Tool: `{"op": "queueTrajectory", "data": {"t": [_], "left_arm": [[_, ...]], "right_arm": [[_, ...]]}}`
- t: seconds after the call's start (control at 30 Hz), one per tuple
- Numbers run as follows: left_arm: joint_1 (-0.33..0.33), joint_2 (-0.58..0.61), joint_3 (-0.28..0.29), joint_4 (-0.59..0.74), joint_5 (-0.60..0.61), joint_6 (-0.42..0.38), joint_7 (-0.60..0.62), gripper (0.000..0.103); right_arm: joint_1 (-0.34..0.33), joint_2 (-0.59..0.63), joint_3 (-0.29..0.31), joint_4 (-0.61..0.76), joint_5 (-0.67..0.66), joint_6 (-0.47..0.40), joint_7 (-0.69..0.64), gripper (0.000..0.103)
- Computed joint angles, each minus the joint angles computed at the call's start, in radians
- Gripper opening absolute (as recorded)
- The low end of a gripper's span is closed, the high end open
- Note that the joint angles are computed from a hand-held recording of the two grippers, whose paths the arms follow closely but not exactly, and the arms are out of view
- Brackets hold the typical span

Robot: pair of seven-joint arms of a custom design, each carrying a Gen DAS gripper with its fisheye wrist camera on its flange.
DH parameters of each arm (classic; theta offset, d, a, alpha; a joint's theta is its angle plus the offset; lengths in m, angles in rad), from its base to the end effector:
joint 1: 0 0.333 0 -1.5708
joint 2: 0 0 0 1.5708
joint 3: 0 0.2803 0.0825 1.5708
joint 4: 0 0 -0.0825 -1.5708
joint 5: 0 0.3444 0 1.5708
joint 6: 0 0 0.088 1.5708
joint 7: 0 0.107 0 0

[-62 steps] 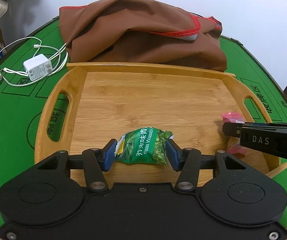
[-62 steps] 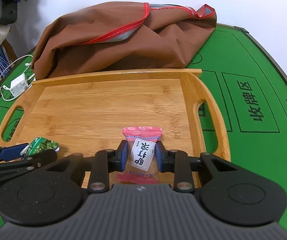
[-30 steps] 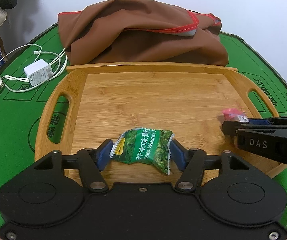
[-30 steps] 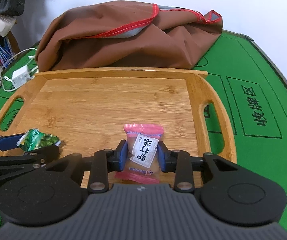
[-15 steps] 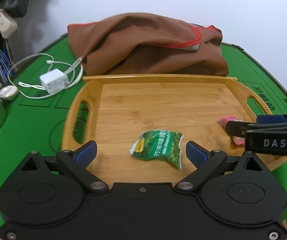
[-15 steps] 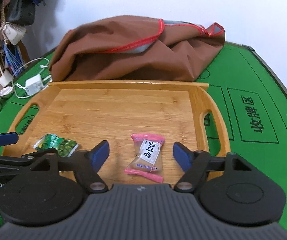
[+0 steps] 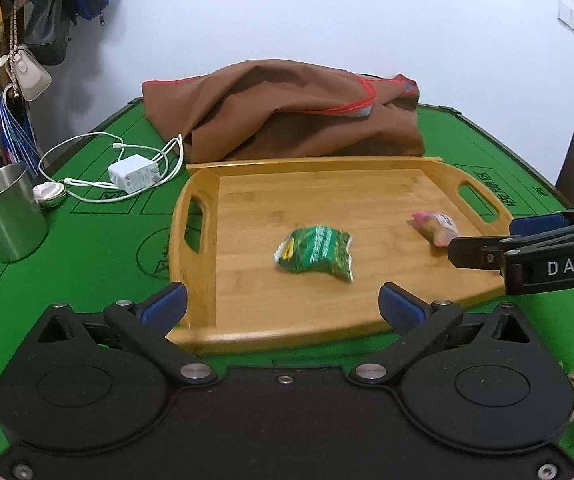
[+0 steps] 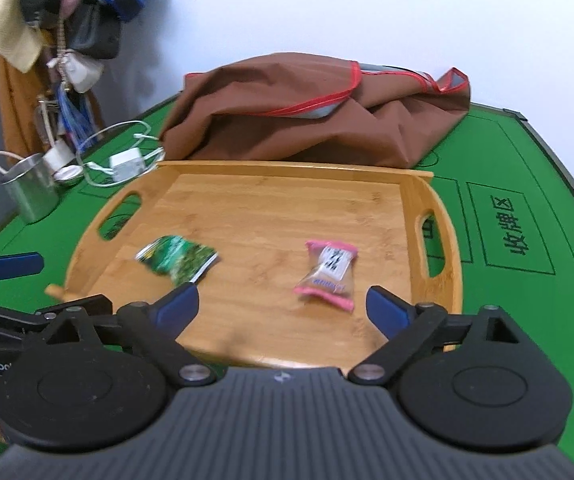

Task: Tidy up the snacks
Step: 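Open both tools to drop the green bag and pink candy into the tray, then grasp the red nut bag with the left tool while the right tool grasps the jelly cup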

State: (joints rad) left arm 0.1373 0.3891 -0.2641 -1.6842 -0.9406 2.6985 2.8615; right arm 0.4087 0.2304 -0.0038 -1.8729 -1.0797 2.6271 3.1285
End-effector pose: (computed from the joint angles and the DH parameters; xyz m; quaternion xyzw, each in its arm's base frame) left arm 0.6506 -0.0338 0.4249 -0.4115 0.7976 -0.3984 0.1895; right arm 0.5488 0.2584 0.4237 -0.5307 0.7342 -0.3104 0.2879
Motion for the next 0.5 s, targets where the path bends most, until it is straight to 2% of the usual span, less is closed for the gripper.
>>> {"op": "queueTrajectory", "data": {"t": [0.2,0.5], "left_arm": [[0.041,-0.088,-0.005,-0.115,-0.155,-0.013,0.156,0.103],[0.029,-0.174,0.07,-0.227,-0.298,-0.063,0.287,0.103]], "right_arm": [[0.015,-0.053,0.011,-0.076,-0.094,0.034,0.085,0.103],[0.016,-0.132,0.065,-0.195,-0.215,0.019,0.195,0.103]]}}
